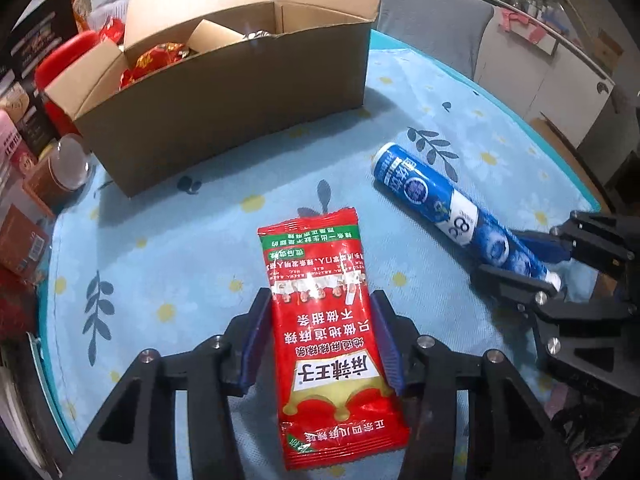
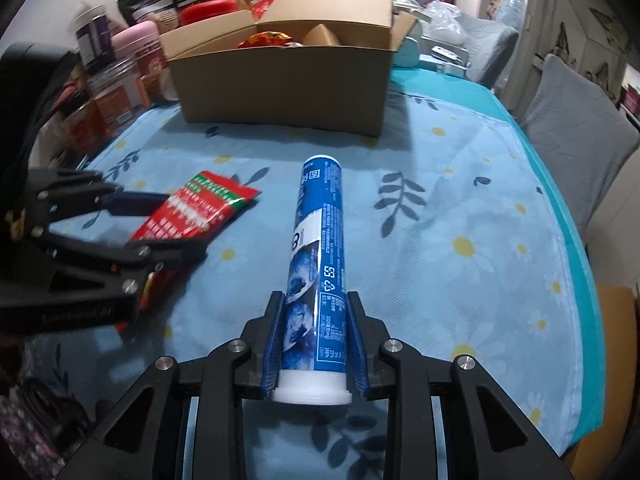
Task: Organize snacks
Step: 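Lift the red sauce packet with the left tool while the right tool lifts the blue tube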
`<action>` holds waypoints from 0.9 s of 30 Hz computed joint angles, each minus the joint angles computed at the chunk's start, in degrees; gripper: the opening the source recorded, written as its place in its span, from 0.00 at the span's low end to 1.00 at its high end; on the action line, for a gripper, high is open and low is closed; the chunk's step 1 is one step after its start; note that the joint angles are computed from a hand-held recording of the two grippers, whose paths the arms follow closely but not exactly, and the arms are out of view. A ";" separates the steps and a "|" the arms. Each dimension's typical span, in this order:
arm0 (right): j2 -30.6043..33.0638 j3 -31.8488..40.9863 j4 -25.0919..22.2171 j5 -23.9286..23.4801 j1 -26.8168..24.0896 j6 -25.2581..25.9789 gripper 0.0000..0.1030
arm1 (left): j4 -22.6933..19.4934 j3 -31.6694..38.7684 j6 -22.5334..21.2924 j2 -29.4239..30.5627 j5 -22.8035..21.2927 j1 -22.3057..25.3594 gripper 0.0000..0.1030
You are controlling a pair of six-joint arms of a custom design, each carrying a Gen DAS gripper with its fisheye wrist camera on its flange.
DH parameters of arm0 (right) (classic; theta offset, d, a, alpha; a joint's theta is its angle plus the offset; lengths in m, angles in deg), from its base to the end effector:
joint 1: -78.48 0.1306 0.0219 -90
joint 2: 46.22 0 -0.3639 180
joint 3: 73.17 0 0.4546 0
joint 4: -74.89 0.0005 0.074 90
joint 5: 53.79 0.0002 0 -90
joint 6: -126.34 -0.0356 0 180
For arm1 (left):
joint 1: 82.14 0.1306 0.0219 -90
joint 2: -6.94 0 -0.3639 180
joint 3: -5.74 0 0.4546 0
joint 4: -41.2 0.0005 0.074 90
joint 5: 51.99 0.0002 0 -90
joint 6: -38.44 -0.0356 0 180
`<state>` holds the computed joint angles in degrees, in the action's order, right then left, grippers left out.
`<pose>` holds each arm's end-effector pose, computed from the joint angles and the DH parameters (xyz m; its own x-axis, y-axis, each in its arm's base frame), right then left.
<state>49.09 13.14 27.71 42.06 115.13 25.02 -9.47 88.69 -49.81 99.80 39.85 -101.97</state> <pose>0.4560 0.3341 0.3308 -0.7612 -0.3230 -0.5624 -0.4068 0.9131 0.0262 0.5089 -0.1852 0.3203 -0.8298 0.2668 -0.4901 0.3287 0.9435 -0.0430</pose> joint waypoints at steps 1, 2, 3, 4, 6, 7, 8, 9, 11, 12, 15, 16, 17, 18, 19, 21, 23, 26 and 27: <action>-0.01 0.07 -0.04 -0.41 0.10 -0.30 0.28 | 0.04 0.02 -0.17 0.07 0.22 0.05 0.47; 0.09 0.22 -0.14 -0.60 0.15 -0.41 0.28 | 0.21 -0.10 -0.67 0.03 0.02 -0.03 0.48; 0.33 0.50 -0.31 -0.68 0.30 -0.44 0.28 | 0.46 -0.24 -0.99 -0.05 -0.30 -0.12 0.48; 0.61 0.79 -0.47 -0.47 0.41 -0.44 0.29 | 0.78 -0.35 -0.90 -0.01 -0.56 -0.24 0.48; 1.38 1.57 -0.93 0.04 0.50 -0.19 0.29 | 0.97 -0.54 -0.21 -0.10 -0.56 -0.22 0.49; 1.81 1.97 -1.03 0.34 0.55 0.08 0.29 | 0.79 -0.52 0.14 -0.10 -0.60 -0.25 0.49; 2.38 2.52 -1.27 0.83 0.64 0.36 0.29 | 0.23 -0.28 0.86 0.03 -0.69 -0.26 0.49; 2.55 2.70 -1.26 1.10 0.65 0.63 0.29 | -0.23 -0.14 1.31 0.05 -0.82 -0.32 0.49; 2.88 3.06 -1.18 1.60 0.74 1.14 0.29 | -0.89 -0.04 1.36 -0.01 -1.22 -0.53 0.50; 3.18 3.35 -1.25 1.73 0.77 1.24 0.29 | -0.92 -0.20 1.29 -0.15 -1.20 -0.55 0.50; 3.67 3.68 -0.83 1.60 0.75 1.19 0.29 | -0.29 -0.78 0.98 -0.54 -0.86 -0.40 0.50; 3.74 3.69 -0.67 1.54 0.75 1.12 0.29 | 0.04 -1.04 0.95 -0.74 -0.68 -0.31 0.50; 3.80 3.68 -0.46 1.47 0.74 1.07 0.29 | 0.61 -1.44 0.81 -0.99 -0.72 -0.33 0.50; 3.79 3.60 -0.21 1.43 0.75 1.05 0.29 | 0.86 -1.60 0.48 -1.10 -0.98 -0.41 0.50; 3.70 3.42 0.20 1.32 0.76 1.15 0.29 | 0.94 -1.64 0.31 -1.12 -1.16 -0.48 0.50; 3.46 2.98 0.97 0.67 0.66 1.05 0.28 | 0.77 -1.44 0.55 -1.00 -0.67 -0.29 0.47; 3.25 2.69 1.43 -0.23 0.57 0.80 0.27 | 0.09 -1.17 1.09 -0.95 0.14 0.02 0.45; 3.11 2.61 1.50 -0.79 0.53 0.16 0.27 | -0.08 -1.15 1.75 -1.07 1.58 0.39 0.44; 3.08 2.62 1.47 -0.90 0.51 -0.09 0.27 | 0.04 -1.26 2.06 -1.17 2.05 0.56 0.44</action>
<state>52.17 15.77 29.18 41.15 115.64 24.92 -9.43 87.43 -47.75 98.63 41.90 -101.40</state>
